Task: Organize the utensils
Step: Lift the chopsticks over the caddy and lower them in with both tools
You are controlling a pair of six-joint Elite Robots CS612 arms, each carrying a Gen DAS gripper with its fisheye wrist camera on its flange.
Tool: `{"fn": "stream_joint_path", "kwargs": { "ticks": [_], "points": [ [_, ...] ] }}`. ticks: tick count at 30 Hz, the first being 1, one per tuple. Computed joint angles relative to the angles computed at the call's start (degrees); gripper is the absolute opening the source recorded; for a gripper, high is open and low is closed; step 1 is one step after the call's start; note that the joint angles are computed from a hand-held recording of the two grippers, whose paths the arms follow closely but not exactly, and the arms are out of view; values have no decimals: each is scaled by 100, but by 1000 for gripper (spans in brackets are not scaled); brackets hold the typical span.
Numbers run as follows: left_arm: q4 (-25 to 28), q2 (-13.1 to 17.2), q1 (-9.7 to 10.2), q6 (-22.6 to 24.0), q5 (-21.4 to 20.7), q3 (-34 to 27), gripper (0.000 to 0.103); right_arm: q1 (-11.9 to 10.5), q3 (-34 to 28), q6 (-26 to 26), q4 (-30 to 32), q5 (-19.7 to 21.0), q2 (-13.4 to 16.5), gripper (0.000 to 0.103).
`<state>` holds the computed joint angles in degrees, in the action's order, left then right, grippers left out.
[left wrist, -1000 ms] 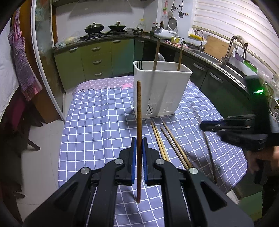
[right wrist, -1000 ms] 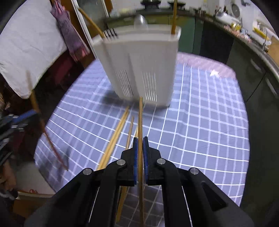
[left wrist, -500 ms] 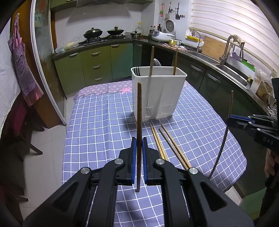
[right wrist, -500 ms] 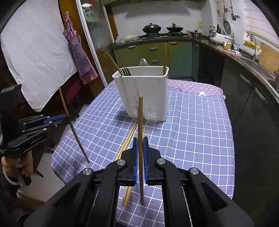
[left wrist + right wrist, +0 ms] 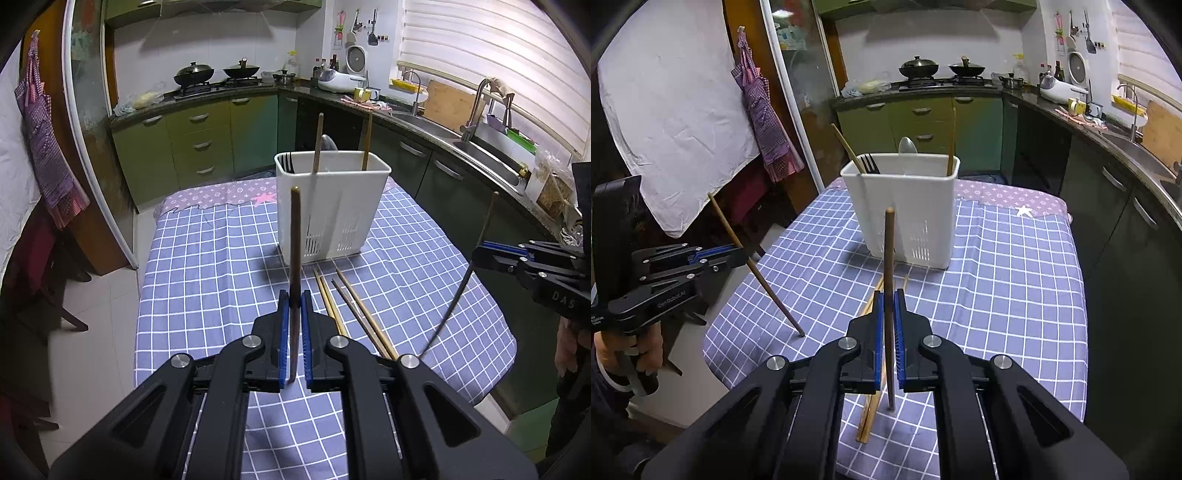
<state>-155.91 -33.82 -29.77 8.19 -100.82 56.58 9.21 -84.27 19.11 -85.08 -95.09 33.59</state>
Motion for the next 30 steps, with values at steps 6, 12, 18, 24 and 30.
{"fn": "stream_joint_path", "kwargs": {
  "ticks": [6, 12, 18, 24, 30],
  "points": [
    [161, 89, 4, 12, -127, -399, 6, -33, 136, -184, -301, -45, -180, 6],
    [382, 278, -22, 17, -119, -1054, 6, -105, 455, -385, -651, -64, -509, 6],
    [422, 485, -48, -53, -64, -1794, 6, -210, 825, -486, -1055, -15, -862, 6],
    [469, 731, -76, -110, -116, -2532, 6, -331, 1234, -462, -1558, -21, -1189, 6],
    [890, 1418, -108, -276, -103, -3819, 6, -457, 1796, -363, -1919, -269, -1462, 6]
  ]
}}
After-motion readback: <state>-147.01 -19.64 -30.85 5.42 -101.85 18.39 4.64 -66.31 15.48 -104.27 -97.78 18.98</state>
